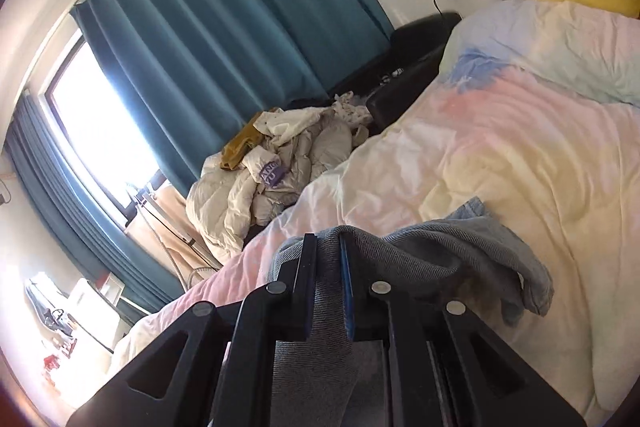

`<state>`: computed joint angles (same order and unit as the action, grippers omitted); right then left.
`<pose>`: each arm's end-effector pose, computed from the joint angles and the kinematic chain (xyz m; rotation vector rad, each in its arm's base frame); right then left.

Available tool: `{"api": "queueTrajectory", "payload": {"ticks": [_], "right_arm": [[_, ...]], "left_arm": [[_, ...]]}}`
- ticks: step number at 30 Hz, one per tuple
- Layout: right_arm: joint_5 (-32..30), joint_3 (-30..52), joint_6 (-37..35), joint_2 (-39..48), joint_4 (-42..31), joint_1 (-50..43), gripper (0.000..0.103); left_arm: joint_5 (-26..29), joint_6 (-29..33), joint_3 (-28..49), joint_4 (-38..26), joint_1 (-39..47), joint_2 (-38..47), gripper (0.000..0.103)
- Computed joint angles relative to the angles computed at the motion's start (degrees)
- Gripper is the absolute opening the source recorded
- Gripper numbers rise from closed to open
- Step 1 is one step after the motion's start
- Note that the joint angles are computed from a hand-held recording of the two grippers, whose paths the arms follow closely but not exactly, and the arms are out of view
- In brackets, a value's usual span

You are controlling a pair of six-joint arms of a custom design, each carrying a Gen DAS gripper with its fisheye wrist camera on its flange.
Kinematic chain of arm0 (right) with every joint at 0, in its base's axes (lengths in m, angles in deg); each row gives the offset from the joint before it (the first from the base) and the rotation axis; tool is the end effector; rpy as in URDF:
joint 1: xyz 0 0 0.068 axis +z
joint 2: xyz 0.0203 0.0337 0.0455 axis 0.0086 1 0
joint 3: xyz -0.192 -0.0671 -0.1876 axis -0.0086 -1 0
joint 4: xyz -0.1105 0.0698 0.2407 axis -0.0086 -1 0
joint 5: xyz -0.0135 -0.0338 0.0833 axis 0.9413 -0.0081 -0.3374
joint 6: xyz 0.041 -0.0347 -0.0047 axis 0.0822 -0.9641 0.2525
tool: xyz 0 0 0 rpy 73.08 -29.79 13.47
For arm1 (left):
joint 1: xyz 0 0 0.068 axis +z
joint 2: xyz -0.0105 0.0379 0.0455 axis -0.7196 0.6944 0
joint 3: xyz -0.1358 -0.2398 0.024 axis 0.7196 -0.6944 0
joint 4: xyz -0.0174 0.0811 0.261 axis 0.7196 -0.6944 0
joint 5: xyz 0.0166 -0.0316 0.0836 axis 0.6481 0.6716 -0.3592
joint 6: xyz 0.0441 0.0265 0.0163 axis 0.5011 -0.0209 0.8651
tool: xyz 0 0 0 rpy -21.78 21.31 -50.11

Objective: Fold clothes

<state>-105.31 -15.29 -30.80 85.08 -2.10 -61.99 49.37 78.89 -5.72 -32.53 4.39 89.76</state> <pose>0.0911 -0.1352 0.2984 1.1101 1.7209 0.1215 0.2440 0.2422 0.2362 -0.6378 1.9136 -1.1359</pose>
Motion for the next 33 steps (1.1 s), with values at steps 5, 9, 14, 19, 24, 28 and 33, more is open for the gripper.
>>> {"api": "queueTrajectory", "payload": {"ticks": [5, 9, 14, 19, 24, 28, 33], "right_arm": [[7.63, -10.25, -5.32, 7.81, 10.28, 9.1, 0.011], [9.01, -14.16, -6.82, 12.28, 15.94, 11.41, 0.012], [3.37, -14.12, -9.46, 9.45, 11.18, 7.82, 0.017], [-8.4, -10.68, -17.38, 6.31, -3.5, -2.71, 0.023], [-19.26, -4.74, -36.8, 11.32, -26.69, -22.31, 0.028], [-20.94, -0.09, -53.89, 24.18, -43.62, -38.1, 0.034], [-14.29, 1.48, -62.22, 31.71, -49.98, -47.95, 0.043]], "left_arm": [[-9.76, 3.47, -0.13, 1.44, -4.59, 1.47, 0.006], [-14.51, 5.1, -1.45, 2.3, -7.5, 0.97, 0.007], [-18.19, 4.74, -1.01, 1.76, -8.55, 1.23, 0.014], [-18.6, 9.81, 1.18, -7.16, -6.79, 2.09, 0.029], [-16.09, 17.51, 1.82, -16.69, -2.88, -0.94, 0.047], [-13.91, 26.04, 2.92, -27.5, 1.1, -1.43, 0.049], [-15.69, 33.3, 1.15, -36.5, 5.35, -1.41, 0.091]]}}
